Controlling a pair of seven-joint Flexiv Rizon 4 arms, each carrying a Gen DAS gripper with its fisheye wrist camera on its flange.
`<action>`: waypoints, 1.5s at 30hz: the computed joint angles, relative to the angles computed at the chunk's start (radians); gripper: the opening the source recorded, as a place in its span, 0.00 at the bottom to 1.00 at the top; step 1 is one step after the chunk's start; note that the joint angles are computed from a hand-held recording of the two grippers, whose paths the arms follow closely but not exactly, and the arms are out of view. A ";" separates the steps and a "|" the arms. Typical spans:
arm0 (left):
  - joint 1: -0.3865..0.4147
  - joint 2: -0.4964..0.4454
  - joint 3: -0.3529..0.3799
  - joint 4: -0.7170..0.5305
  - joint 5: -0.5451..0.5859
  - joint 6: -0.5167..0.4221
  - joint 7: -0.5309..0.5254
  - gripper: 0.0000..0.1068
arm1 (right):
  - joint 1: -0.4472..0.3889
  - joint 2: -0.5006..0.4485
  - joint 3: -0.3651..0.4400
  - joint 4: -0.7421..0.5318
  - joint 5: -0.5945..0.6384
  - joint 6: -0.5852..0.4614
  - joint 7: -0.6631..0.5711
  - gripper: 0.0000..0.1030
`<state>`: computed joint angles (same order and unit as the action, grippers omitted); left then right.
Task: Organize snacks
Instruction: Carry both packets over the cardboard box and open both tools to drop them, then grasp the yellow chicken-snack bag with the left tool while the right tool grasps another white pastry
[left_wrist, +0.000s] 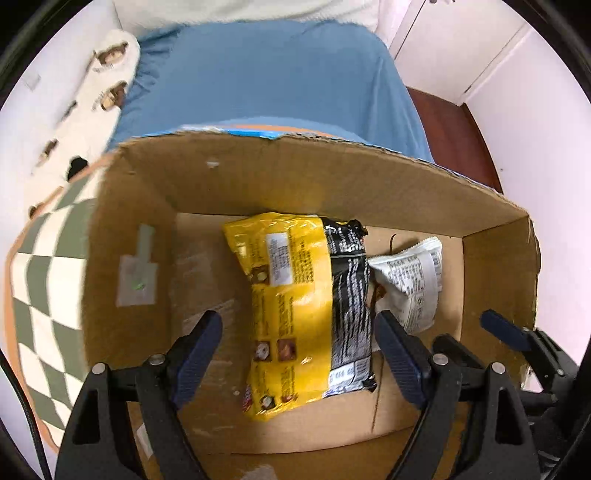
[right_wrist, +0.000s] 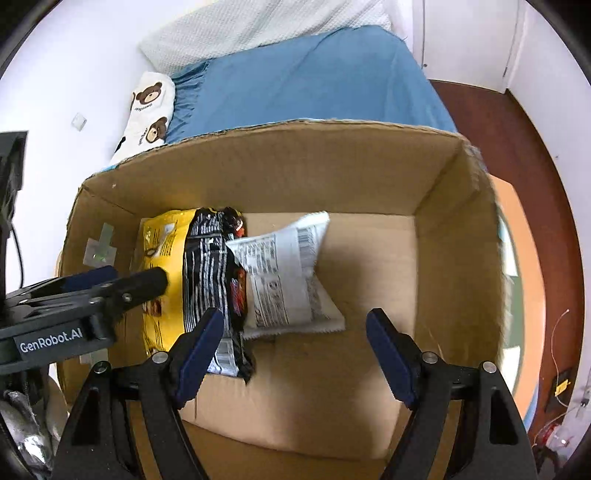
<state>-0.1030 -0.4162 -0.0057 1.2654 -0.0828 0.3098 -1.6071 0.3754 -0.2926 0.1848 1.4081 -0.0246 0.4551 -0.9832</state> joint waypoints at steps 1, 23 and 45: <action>-0.006 0.022 0.005 0.025 0.011 0.021 -0.003 0.79 | 0.002 0.016 0.000 0.019 -0.010 0.002 0.008 0.79; -0.035 0.486 -0.018 0.426 0.103 0.258 -0.046 0.79 | 0.038 0.385 0.078 0.283 -0.233 0.041 0.178 0.79; 0.098 0.760 0.035 0.778 0.218 0.043 -0.068 0.79 | 0.119 0.521 0.126 0.516 0.205 -0.080 0.262 0.80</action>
<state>-0.0053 0.3440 0.0291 2.0438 0.1350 0.3528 -1.6748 0.4944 0.2280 0.3108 1.9238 0.1805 0.3747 -0.7216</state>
